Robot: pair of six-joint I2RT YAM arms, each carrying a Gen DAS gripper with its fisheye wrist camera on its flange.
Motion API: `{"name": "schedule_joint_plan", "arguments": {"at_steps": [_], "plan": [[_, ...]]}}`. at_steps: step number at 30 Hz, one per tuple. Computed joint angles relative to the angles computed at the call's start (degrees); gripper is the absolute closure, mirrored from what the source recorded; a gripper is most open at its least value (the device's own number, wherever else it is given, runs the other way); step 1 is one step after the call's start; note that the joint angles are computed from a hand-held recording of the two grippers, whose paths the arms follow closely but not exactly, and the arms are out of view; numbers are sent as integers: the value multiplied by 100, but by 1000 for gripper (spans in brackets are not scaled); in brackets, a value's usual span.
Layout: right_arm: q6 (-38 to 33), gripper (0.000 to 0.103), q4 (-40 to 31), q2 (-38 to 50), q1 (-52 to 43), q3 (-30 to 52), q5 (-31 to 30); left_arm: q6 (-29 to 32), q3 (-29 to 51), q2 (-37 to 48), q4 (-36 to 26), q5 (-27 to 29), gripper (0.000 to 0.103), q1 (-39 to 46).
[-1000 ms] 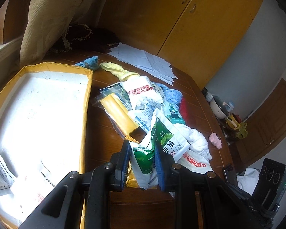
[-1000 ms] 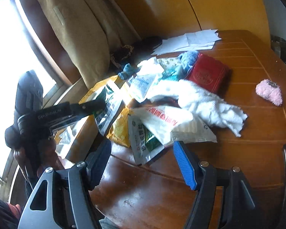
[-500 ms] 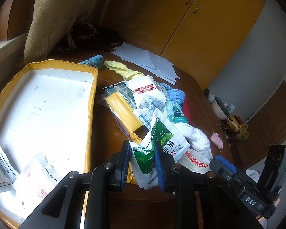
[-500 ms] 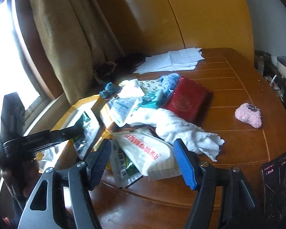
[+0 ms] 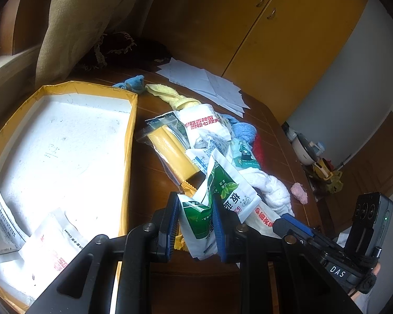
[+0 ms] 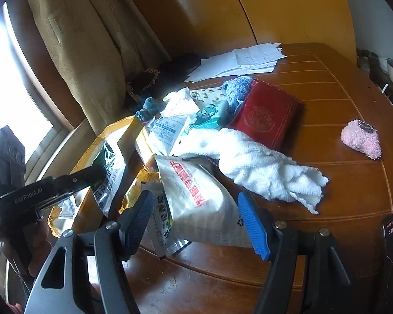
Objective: Organize soft objects
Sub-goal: 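Grasp the red-printed white bag with the right tool while the left tool holds its bag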
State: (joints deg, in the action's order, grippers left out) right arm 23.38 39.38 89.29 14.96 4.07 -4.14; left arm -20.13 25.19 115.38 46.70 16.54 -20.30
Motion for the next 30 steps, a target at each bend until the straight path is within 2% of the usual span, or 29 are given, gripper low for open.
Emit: {"name": "schedule_joint_plan", "arguments": {"at_steps": [5,6,8,9,13,16,17,20,23,26,27,29,30], "plan": [[14,36,-138,-207,-314,170,-882,22,-21,-38,-42,-1,78,33],[-11,36,-292,-420,-266,189,-874,16,-16,-34,-42,-5,78,37],[-86,36,-696,-701,-5,309,-417,-9,0,-25,-52,6,78,37],[-146,36,-884,-627,60,451,-275,-12,2,-24,-54,10,78,31],[-221,36,-1022,375,-137,961,-474,6,-2,-21,-57,-6,78,1],[-203,38,-853,612,44,908,-339,13,9,3,-59,-24,78,14],[-175,40,-886,620,172,896,-154,4,22,15,-68,-11,78,32],[-57,58,-966,693,486,864,345,-18,50,36,-93,6,78,44],[-34,60,-825,682,531,761,404,-8,23,3,-95,-12,78,5],[13,67,-869,475,616,658,573,-12,2,-30,-89,-12,78,-2],[46,72,-857,367,625,591,603,-12,-17,-43,-78,-6,78,4],[77,93,-899,95,680,476,737,-15,-47,-63,-51,0,78,16],[66,96,-965,-38,691,444,757,-18,-49,-69,-53,3,78,17]]}}
